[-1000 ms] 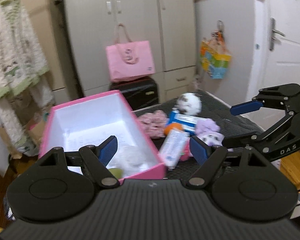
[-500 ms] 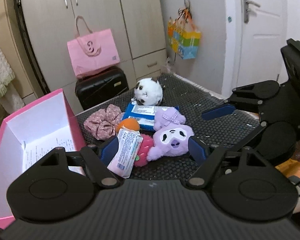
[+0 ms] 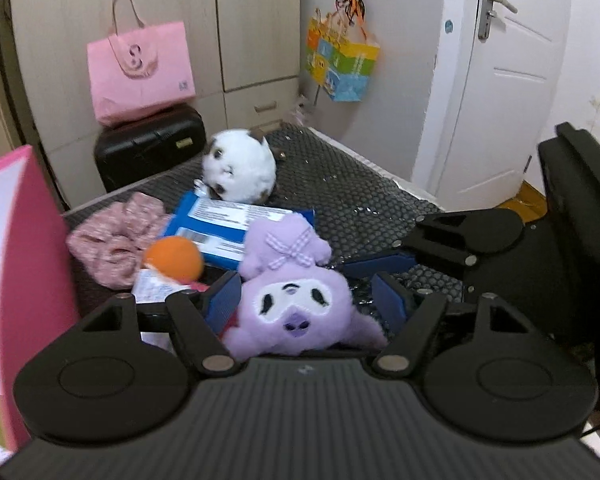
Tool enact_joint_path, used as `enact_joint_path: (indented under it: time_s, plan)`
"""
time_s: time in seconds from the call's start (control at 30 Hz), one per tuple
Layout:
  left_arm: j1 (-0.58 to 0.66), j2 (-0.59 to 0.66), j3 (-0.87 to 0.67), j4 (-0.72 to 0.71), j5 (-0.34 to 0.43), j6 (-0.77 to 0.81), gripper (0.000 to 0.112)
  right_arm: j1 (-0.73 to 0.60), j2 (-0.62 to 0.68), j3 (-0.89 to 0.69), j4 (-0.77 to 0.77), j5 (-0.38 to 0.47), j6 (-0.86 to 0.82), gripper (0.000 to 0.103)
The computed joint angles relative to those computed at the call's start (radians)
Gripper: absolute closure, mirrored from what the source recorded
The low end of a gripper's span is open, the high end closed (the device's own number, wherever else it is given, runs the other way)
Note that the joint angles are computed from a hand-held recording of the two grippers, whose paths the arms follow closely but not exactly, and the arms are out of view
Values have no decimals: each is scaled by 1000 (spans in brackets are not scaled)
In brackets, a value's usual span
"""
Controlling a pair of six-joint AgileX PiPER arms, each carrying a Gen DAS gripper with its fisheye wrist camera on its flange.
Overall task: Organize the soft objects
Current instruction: 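Grasp the purple plush toy with the left tool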
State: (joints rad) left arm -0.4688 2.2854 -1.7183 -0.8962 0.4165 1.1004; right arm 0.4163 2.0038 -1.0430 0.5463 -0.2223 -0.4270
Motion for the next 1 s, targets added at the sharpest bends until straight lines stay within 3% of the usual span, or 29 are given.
enact_joint_path:
  time_s: [0.17,0.27,0.33,0.63,1.0]
  plan:
    - [-24,81,-116,207,2,-238,40,19,24,11,-38,-73,27,27]
    - [-27,104,-143,263,16,-303,40,33,26,34,-81,-119,75,37]
    - [-27,96,-114,233,-3,-276,40,30,27,43,-139,-133,150,44]
    - [-31,55,-41,202,-28,-254,41,47,22,88,-173,-210,260,50]
    - [-30,-50,104,140,-39,-194,41,106,-54,150,-76,-202,212,51]
